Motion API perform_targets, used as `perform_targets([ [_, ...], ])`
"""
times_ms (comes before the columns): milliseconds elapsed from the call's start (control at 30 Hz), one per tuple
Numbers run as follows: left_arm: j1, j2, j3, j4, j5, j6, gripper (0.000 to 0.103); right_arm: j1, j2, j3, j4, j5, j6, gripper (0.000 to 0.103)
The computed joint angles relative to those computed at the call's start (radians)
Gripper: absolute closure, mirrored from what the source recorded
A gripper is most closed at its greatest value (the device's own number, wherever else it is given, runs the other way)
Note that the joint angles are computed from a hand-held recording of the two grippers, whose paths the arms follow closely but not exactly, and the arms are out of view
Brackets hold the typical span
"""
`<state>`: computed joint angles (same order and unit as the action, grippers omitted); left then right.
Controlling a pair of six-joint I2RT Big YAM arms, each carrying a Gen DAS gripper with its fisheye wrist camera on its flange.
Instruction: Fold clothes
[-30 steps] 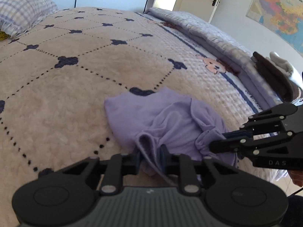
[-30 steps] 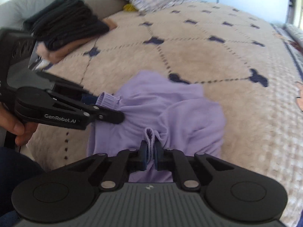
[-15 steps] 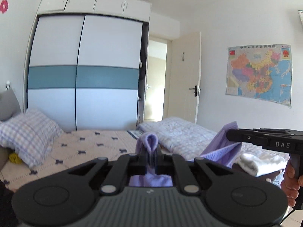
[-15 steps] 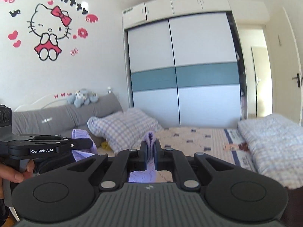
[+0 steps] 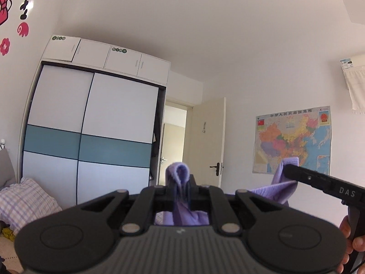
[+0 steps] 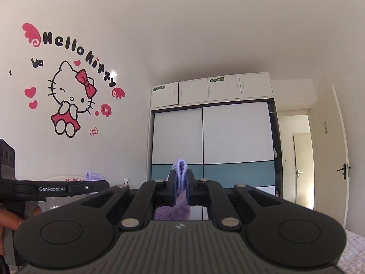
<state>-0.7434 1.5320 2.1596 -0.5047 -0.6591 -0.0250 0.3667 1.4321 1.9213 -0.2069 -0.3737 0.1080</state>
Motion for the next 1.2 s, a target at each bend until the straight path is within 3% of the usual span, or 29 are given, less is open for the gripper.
perform_targets([
  [67, 0.04, 0.018, -0.009, -0.032, 0.029, -0.04, 0.094, -0.003, 0.019, -0.004, -0.015, 0.001, -0.001, 0.094],
  [200, 0.146, 0.048, -0.088, -0.101, 0.125, -0.165, 0.095, 0.001, 0.131, 0.051, -0.117, 0.021, -0.003, 0.094],
  [300, 0.222, 0.074, -0.17, -0.138, 0.199, -0.237, 0.095, -0.006, 0.277, 0.147, -0.234, -0.017, 0.03, 0.094],
  [367, 0.263, 0.089, -0.23, -0.161, 0.239, -0.28, 0.095, -0.011, 0.367, 0.201, -0.327, -0.087, 0.053, 0.094],
  [433, 0.296, 0.085, -0.318, -0.18, 0.282, -0.334, 0.095, -0.007, 0.405, 0.169, -0.398, -0.18, -0.013, 0.094],
  [533, 0.343, 0.079, -0.457, -0.2, 0.354, -0.413, 0.091, 0.016, 0.413, 0.068, -0.52, -0.263, -0.189, 0.094],
  [600, 0.363, 0.055, -0.54, -0.183, 0.398, -0.448, 0.083, 0.028, 0.428, 0.03, -0.636, -0.328, -0.301, 0.087],
  [633, 0.372, 0.042, -0.579, -0.172, 0.42, -0.464, 0.072, 0.033, 0.435, 0.021, -0.699, -0.35, -0.361, 0.086],
  [733, 0.39, -0.001, -0.671, -0.15, 0.468, -0.498, 0.054, 0.044, 0.427, -0.014, -0.761, -0.353, -0.464, 0.085],
  [800, 0.379, -0.027, -0.704, -0.148, 0.476, -0.508, 0.045, 0.029, 0.424, -0.018, -0.752, -0.356, -0.453, 0.069],
  [833, 0.373, -0.038, -0.72, -0.146, 0.478, -0.51, 0.035, 0.015, 0.423, -0.017, -0.733, -0.358, -0.428, 0.065],
  [900, 0.36, -0.055, -0.751, -0.151, 0.489, -0.526, 0.026, -0.009, 0.433, -0.001, -0.674, -0.337, -0.361, 0.049],
  [967, 0.352, -0.062, -0.772, -0.166, 0.512, -0.552, 0.025, -0.017, 0.448, 0.021, -0.634, -0.272, -0.323, 0.045],
  [1067, 0.343, -0.053, -0.79, -0.188, 0.543, -0.577, 0.017, -0.01, 0.561, 0.177, -0.72, -0.283, -0.316, 0.045],
  [1200, 0.35, -0.041, -0.821, -0.181, 0.595, -0.635, 0.014, 0.019, 0.763, 0.485, -0.9, -0.272, -0.323, 0.04],
])
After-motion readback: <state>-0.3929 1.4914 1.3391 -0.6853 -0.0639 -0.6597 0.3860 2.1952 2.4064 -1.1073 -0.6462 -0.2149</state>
